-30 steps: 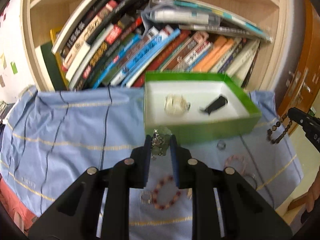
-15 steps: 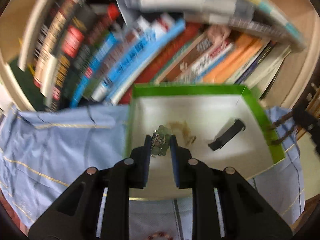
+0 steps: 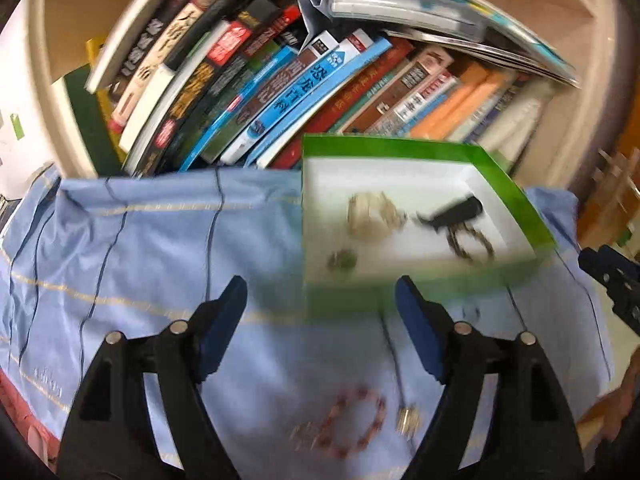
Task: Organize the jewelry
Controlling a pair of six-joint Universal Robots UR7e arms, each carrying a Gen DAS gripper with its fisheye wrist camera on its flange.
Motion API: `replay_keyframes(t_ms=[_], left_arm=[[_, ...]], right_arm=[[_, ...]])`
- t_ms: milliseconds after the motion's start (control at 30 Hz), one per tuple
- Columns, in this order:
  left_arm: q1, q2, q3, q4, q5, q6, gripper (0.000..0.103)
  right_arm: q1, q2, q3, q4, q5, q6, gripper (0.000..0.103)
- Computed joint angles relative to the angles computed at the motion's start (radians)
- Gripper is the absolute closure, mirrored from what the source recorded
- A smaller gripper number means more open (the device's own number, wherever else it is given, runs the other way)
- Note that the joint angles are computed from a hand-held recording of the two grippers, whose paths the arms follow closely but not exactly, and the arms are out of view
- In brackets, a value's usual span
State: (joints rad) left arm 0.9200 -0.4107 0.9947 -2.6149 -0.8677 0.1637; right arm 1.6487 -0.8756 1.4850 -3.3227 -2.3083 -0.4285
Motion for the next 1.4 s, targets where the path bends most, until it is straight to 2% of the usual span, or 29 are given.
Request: replay_keyframes(t_ms=[67, 100, 167, 267, 467, 600, 633, 733, 800, 867, 1133, 1267, 1333, 1400], left_arm=[[0.006, -0.049, 0.094, -0.027, 0.006, -0.005, 0.028], [0.008, -0.065, 0.13, -0.016, 0.026, -0.021, 0.033], [0.012, -0.071, 0.145, 0.032, 0.047, -0.055, 0.044], [0.015, -0.074, 0.164, 0.087, 0.043, -0.066, 0.046], [0.007, -0.066, 0.202, 0.1, 0.051, -0.016, 0.046], [0.014, -0.045, 0.174, 0.151, 0.045, -0.036, 0.064], [0.016, -0.045, 0.17, 0.151, 0.033, -0.035, 0.065], [0.017, -0.039, 0.158, 0.159, 0.008, -0.039, 0.08], [0.014, -0.029, 0.148, 0.158, 0.006, -0.035, 0.089], [0.012, -0.02, 0.134, 0.166, 0.004, -0.047, 0.093], [-0.003, 0.001, 0.071, 0.124, -0.016, -0.049, 0.094], [0.006, 0.026, 0.01, 0.159, -0.002, -0.078, 0.094], [0.014, 0.031, -0.005, 0.187, -0.005, -0.103, 0.088], [0.024, 0.028, -0.009, 0.218, -0.007, -0.15, 0.075]], right_arm=[[-0.009, -0.007, 0.047, -0.006, -0.023, -0.005, 0.05], [-0.016, -0.005, 0.057, 0.008, -0.033, 0.004, 0.051], [-0.033, 0.001, 0.062, 0.069, -0.027, 0.042, 0.061], [-0.052, 0.012, 0.052, 0.169, 0.003, 0.113, 0.062], [-0.043, 0.052, 0.04, 0.198, -0.001, 0.082, 0.062], [-0.043, 0.076, 0.026, 0.196, -0.025, 0.07, 0.064], [-0.043, 0.077, 0.028, 0.184, -0.022, 0.065, 0.067], [-0.044, 0.082, 0.016, 0.194, -0.014, 0.062, 0.087], [-0.044, 0.08, 0.019, 0.192, -0.011, 0.06, 0.09], [-0.043, 0.08, 0.021, 0.182, -0.014, 0.057, 0.092], [-0.04, 0.067, 0.032, 0.123, -0.007, 0.056, 0.093], [-0.049, 0.06, 0.03, 0.115, -0.019, 0.067, 0.093], [-0.054, 0.057, 0.026, 0.135, -0.031, 0.086, 0.092], [-0.062, 0.044, 0.035, 0.155, -0.021, 0.117, 0.087]])
